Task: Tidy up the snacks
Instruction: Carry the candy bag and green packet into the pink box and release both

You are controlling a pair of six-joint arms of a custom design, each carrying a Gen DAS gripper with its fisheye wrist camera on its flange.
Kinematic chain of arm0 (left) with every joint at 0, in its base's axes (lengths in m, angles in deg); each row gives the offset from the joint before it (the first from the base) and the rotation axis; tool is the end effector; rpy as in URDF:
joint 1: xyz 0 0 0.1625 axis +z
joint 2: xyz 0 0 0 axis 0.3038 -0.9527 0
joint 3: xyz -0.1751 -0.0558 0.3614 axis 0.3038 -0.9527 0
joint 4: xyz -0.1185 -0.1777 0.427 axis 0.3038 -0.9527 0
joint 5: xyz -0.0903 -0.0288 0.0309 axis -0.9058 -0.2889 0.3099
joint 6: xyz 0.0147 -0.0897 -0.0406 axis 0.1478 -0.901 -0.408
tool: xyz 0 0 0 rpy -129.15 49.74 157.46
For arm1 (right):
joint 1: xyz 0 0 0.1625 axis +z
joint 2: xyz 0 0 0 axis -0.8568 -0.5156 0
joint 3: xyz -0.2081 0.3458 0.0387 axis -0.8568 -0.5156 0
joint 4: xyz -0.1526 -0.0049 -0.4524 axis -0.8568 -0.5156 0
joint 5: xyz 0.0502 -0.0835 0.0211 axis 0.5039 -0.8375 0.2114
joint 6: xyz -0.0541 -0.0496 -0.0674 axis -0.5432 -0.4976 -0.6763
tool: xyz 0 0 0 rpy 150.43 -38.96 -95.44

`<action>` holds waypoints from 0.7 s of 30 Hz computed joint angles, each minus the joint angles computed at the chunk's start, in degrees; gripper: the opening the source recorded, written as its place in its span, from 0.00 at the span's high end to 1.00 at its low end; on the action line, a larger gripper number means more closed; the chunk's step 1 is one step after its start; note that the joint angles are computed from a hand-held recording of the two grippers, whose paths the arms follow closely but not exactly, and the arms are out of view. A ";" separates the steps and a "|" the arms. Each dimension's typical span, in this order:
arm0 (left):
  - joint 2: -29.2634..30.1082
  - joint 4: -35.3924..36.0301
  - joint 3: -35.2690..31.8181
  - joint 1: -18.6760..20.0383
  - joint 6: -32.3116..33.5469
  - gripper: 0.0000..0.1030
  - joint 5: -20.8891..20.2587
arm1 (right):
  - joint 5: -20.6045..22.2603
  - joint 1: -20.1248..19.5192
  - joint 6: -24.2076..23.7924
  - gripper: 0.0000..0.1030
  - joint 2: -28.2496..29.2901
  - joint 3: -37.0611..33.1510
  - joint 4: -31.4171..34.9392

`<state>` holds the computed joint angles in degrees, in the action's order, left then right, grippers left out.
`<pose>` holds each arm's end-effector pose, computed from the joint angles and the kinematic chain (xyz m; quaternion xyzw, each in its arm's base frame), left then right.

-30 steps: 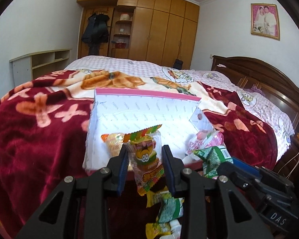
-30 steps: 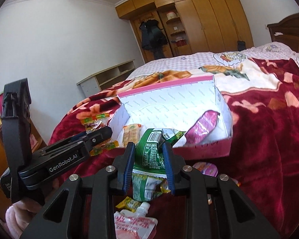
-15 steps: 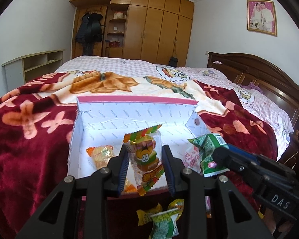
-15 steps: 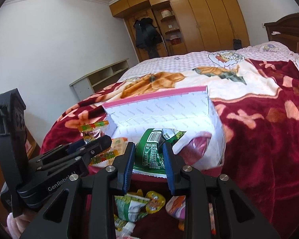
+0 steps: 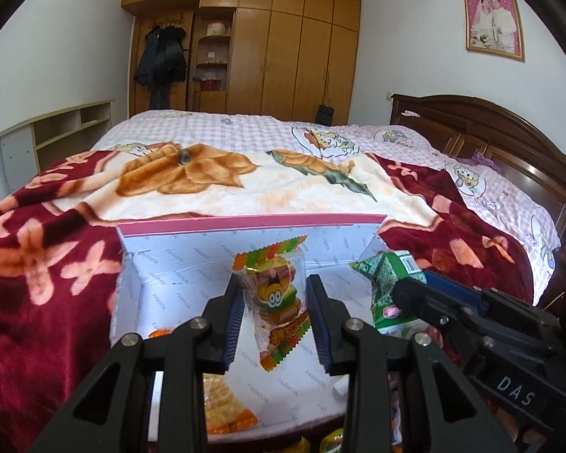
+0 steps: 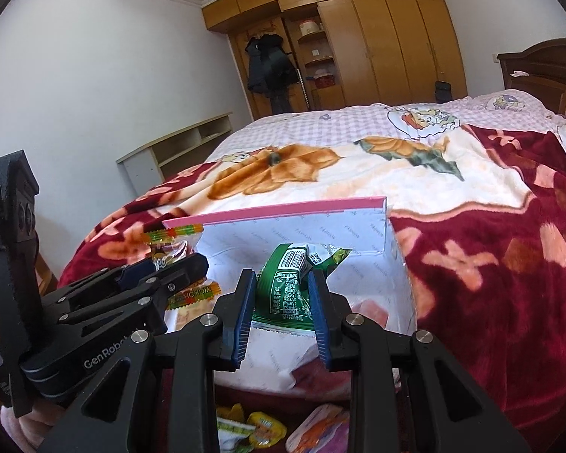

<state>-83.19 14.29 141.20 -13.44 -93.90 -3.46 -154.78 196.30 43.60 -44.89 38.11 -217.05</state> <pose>-0.1161 -0.2297 0.3635 0.0842 0.7962 -0.4945 0.3383 0.4483 -0.2804 0.0074 0.3687 -0.8726 0.3135 0.0653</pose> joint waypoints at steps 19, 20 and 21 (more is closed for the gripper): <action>2.84 -28.24 5.37 20.21 26.54 0.67 7.96 | -3.12 -3.96 -0.25 0.71 5.10 -4.92 2.11; 2.82 -28.89 5.55 20.47 27.05 0.67 7.88 | -3.33 -4.20 -0.32 0.71 5.37 -5.21 2.22; 2.77 -30.19 5.86 20.97 28.19 0.66 7.85 | -3.41 -4.32 -0.32 0.71 5.53 -5.43 2.38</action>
